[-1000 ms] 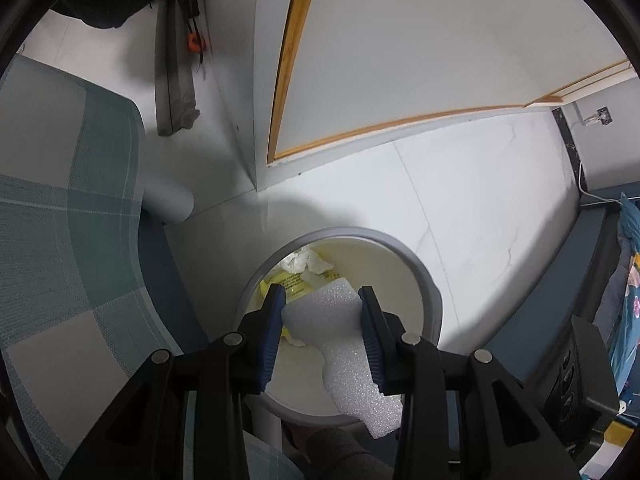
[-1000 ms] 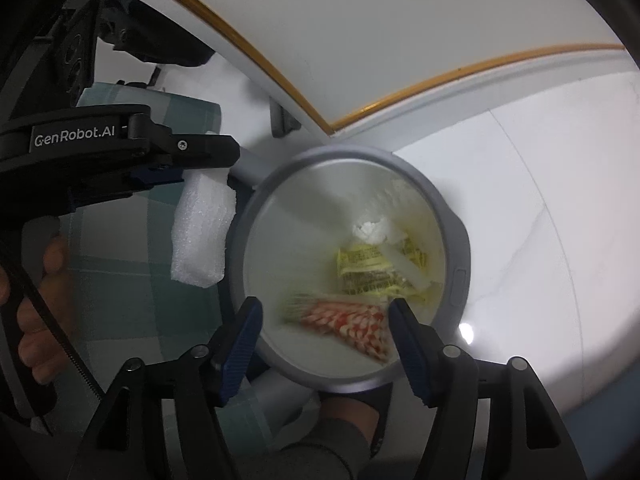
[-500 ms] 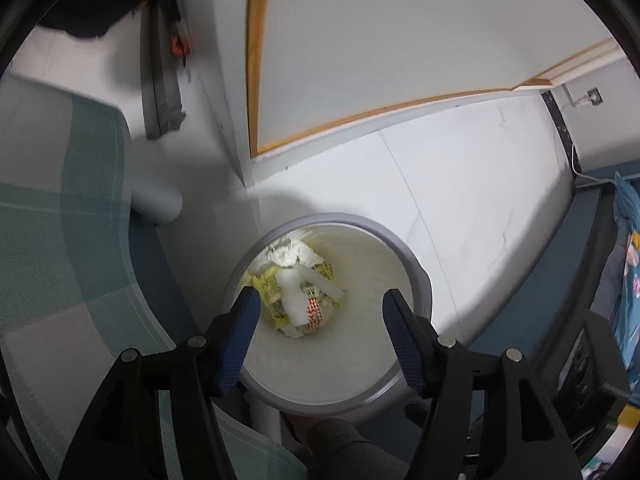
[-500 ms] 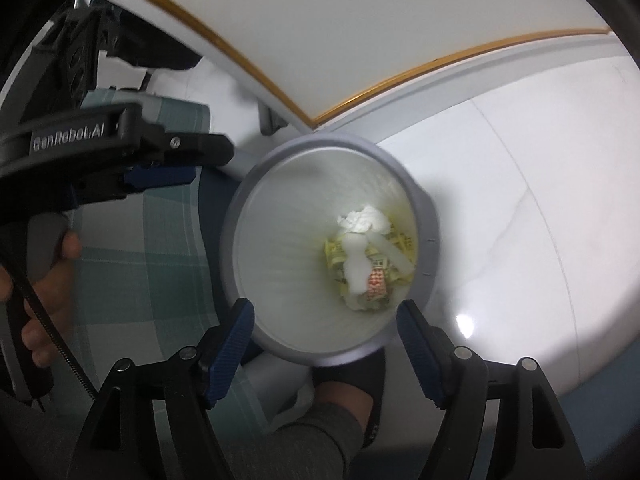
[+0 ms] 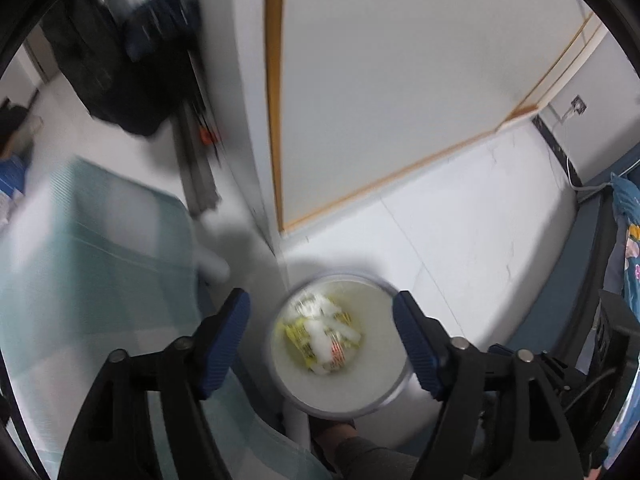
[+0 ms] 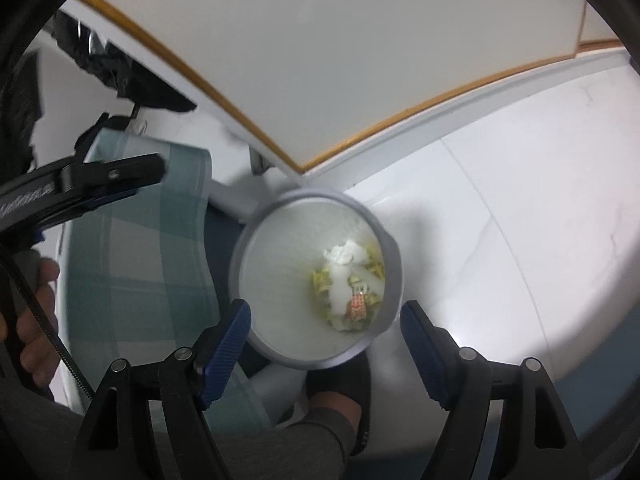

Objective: Collect trash
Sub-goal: 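Move both open tools back over the table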

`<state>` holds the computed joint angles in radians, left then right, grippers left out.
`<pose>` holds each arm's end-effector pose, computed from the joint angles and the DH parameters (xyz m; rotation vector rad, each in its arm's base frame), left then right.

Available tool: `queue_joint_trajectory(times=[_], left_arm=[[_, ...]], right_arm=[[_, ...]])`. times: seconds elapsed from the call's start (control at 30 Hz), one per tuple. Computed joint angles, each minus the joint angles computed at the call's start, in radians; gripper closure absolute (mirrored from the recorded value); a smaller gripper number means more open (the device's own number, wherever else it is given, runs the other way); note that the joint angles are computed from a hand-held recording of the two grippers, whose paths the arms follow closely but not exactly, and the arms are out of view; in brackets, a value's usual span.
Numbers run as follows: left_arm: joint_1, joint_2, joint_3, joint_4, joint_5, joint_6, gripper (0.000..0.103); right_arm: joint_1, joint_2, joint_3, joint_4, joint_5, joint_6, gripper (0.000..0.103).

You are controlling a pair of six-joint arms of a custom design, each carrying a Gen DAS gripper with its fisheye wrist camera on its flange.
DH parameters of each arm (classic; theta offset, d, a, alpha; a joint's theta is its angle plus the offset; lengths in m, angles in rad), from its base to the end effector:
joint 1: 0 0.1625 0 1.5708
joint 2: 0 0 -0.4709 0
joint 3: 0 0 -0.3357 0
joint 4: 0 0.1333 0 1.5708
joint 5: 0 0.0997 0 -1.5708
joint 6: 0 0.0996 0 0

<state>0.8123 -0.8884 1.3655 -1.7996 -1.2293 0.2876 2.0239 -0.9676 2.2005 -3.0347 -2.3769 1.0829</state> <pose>-0.3390 -0.6001 0.2583 1.4222 2.3482 0.2227 0.2703 -0.4148 0.1893 -0.9080 -2.3811 0.9663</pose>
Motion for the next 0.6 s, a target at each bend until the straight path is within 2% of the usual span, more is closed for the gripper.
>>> queue_joint_trajectory(times=[0.17, 0.23, 0.3, 0.4, 0.6], left_arm=[[0.000, -0.040, -0.038, -0.041, -0.028, 0.014, 0.030], [-0.002, -0.061, -0.049, -0.060, -0.027, 0.010, 0.026], [0.001, -0.080, -0.057, -0.085, -0.035, 0.014, 0.021], [0.007, -0.107, -0.077, -0.114, -0.050, 0.013, 0.019], [0.011, -0.156, -0.099, -0.190, -0.053, 0.026, 0.014]], right_arm=[[0.076, -0.038, -0.076, 0.175, -0.130, 0.061, 0.023], [0.109, -0.045, -0.114, 0.237, -0.187, 0.085, 0.022], [0.145, -0.049, -0.163, 0.346, -0.256, 0.139, 0.016], [0.191, -0.046, -0.235, 0.487, -0.348, 0.191, 0.015], [0.258, -0.011, -0.354, 0.626, -0.451, 0.223, 0.014]])
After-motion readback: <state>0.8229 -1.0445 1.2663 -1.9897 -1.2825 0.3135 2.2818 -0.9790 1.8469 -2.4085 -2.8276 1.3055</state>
